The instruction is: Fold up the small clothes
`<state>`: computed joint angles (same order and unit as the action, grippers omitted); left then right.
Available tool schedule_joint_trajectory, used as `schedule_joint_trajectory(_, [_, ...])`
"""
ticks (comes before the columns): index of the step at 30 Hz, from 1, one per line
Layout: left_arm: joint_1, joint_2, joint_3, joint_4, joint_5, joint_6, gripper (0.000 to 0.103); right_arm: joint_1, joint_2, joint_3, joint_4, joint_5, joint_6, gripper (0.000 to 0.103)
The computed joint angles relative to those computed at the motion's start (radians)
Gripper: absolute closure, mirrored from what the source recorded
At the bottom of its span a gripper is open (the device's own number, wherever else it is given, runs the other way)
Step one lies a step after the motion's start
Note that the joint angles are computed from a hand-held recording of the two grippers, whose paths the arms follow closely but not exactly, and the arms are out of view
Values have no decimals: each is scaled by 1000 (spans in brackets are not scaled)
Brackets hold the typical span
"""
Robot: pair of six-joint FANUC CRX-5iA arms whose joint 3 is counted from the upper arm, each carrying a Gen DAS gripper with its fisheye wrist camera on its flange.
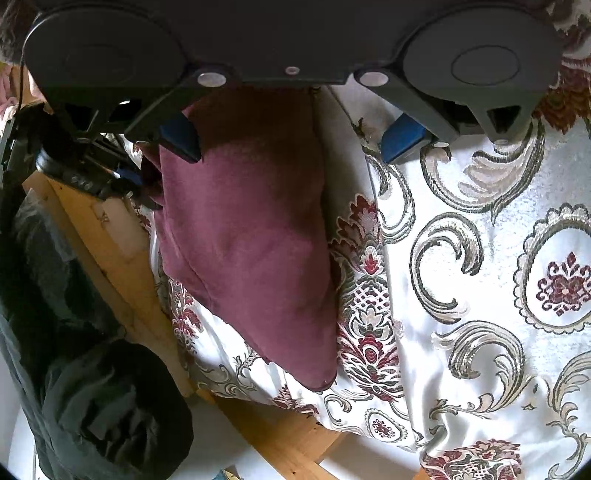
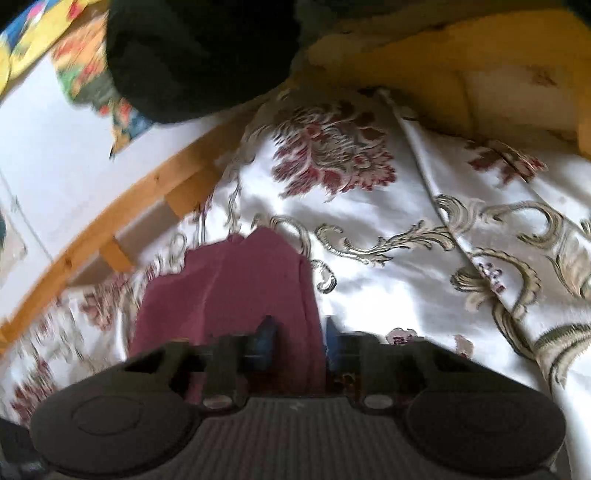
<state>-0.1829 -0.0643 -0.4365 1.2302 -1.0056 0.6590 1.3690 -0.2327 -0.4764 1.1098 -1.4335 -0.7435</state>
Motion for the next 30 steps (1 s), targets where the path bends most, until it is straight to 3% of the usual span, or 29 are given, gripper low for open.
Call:
schedule_joint_trajectory(5, [0,-1,-1,-1,1,-3,0,20,77,77,-61,-151,89,103])
schedule_joint_trajectory(9, [-1,-1,0,-2,2,1,1,33,37,43,-61,-150,30,102])
schedule_joint_trajectory(12, [-2,-2,-1,-2,6,1,0,28,4,1,-13,-108,-41,84])
schedule_joint_trajectory(13, [-2,-3,-2,-1,6,0,0,23,-6,-12,1,-89,-61,68])
schedule_joint_trajectory(14, [-2,-3,-1,-2,7,2,0,16,-10,-19,14,-76,-75,62])
schedule_joint_trajectory(30, [-4,-4,-3,-2,13,2,1,-49,26,23,-30,0,37,58])
